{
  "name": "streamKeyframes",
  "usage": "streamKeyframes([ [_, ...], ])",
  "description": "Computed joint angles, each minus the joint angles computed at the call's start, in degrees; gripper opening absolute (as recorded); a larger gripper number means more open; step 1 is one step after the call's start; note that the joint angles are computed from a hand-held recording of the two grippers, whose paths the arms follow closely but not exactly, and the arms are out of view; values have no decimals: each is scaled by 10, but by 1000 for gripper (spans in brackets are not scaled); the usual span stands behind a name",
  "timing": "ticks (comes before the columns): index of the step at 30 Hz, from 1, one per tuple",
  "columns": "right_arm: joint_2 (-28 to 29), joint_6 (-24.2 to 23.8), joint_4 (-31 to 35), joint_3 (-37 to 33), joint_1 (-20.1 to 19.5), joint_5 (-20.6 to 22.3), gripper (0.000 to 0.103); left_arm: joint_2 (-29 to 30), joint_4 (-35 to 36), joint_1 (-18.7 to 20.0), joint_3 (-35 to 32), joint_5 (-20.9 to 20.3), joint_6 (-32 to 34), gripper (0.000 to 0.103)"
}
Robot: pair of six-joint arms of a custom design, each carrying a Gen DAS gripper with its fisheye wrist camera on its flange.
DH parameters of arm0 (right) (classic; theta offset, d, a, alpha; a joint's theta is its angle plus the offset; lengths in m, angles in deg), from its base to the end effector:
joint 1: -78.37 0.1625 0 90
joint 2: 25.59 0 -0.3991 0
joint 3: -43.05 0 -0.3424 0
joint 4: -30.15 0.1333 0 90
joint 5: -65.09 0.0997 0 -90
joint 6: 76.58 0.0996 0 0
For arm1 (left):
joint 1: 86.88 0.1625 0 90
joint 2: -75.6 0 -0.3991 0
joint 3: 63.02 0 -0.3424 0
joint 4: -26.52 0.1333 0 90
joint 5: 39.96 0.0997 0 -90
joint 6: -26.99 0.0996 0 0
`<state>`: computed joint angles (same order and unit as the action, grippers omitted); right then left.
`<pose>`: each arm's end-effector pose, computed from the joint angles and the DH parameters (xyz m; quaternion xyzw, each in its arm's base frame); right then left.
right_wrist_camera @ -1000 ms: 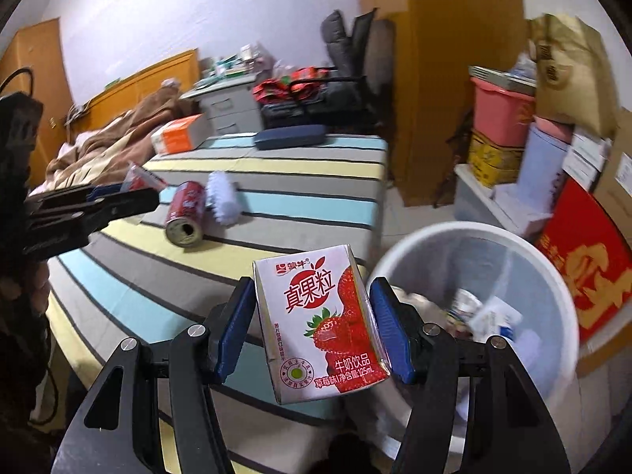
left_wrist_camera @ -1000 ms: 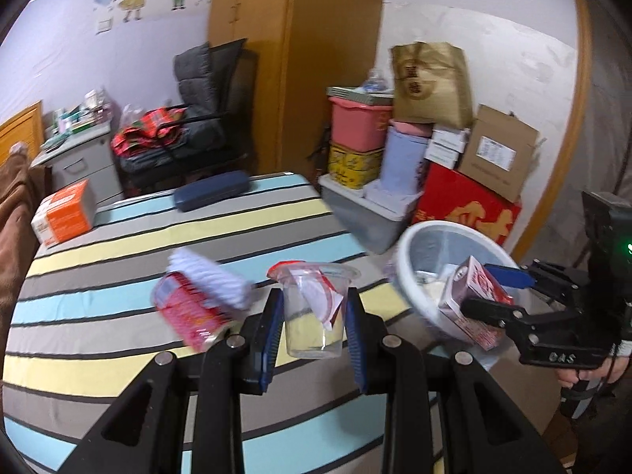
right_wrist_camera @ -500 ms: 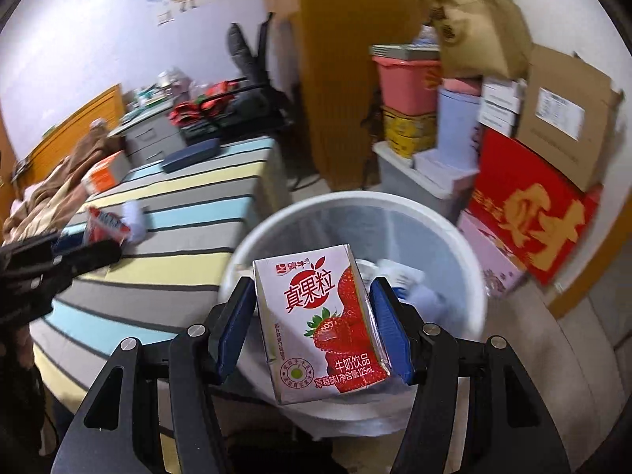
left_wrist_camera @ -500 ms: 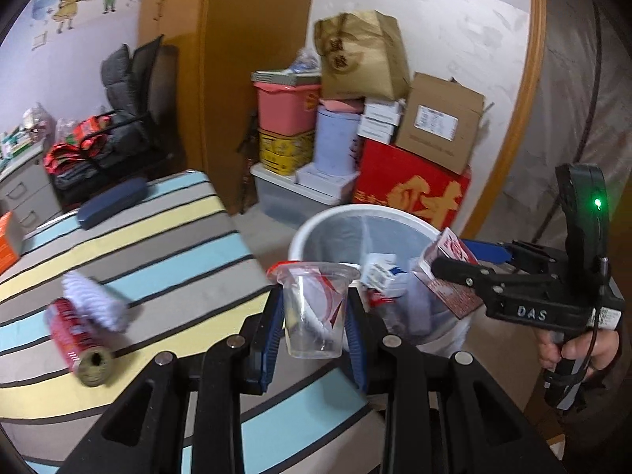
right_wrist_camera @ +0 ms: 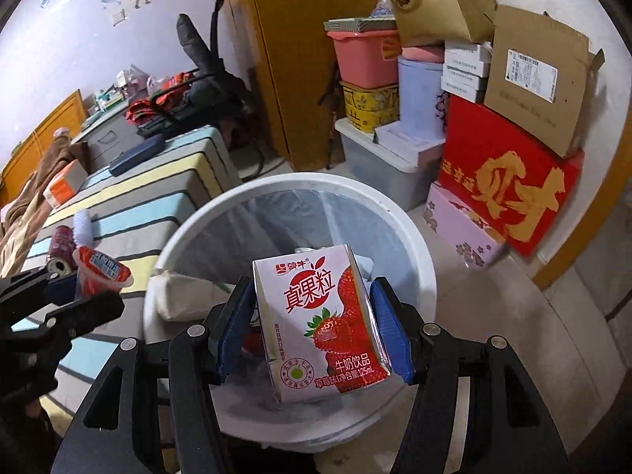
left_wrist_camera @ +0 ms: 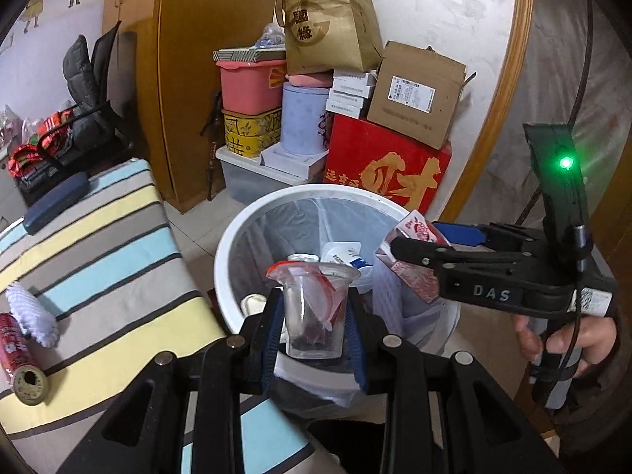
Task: Collect trash
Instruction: 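Open both tools to drop the cup and carton into the bin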
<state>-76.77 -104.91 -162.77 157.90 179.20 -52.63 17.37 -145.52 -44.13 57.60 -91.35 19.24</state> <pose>0.1860 -0.5092 0.1614 0.2307 -0.8886 0.2880 0.2726 -0.2263 -0.4754 0.1586 0.2611 0.8943 -0.2933 0.2146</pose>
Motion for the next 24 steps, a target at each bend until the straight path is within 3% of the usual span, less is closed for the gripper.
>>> streamKeyframes([
  [3, -5, 9, 9, -1, -6, 10, 62, 10, -3, 0, -8, 0, 6, 33],
  [5, -7, 11, 10, 0, -9, 14, 62, 15, -2, -1, -11, 5, 3, 58],
  [6, -8, 12, 14, -2, -10, 13, 62, 15, 0, 0, -12, 2, -1, 59],
  [8, -5, 15, 9, -6, -9, 2, 63, 15, -8, 2, -12, -13, 1, 59],
  [24, -3, 16, -41, 12, 5, 0, 65, -17, -10, -14, 19, 31, -19, 60],
])
